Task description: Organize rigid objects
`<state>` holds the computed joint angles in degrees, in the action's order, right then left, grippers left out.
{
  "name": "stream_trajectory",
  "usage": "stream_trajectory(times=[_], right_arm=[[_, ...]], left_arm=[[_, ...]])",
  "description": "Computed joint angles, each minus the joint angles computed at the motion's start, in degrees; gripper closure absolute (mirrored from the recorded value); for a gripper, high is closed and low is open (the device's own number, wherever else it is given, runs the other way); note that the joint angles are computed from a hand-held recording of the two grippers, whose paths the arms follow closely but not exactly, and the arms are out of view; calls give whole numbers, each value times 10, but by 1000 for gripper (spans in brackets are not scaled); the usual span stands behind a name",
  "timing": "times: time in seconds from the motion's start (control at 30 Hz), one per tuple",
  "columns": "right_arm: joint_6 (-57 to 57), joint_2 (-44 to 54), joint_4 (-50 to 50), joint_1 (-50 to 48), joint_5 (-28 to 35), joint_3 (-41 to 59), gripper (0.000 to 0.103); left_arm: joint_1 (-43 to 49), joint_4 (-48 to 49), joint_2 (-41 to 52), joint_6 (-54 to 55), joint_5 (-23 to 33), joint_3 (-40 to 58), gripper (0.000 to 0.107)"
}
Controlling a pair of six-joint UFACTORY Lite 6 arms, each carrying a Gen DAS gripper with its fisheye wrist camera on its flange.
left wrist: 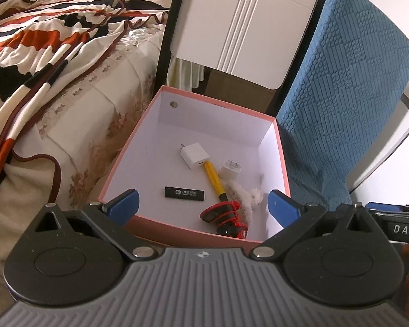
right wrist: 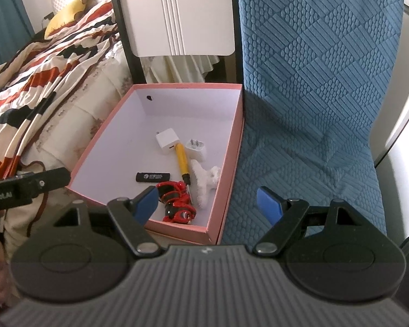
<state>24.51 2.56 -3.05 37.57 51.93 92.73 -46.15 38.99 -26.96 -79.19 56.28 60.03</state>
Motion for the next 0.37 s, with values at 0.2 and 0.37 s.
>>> stream_trajectory(times=[0.2, 0.37], right_arm=[[0, -1, 3, -1, 0, -2, 22], [-1, -3, 10, -4, -2, -6, 22]], left_arm=[[-3, 0, 4, 3, 3, 2, 5], [-7, 1, 10, 1, 7, 4, 5]])
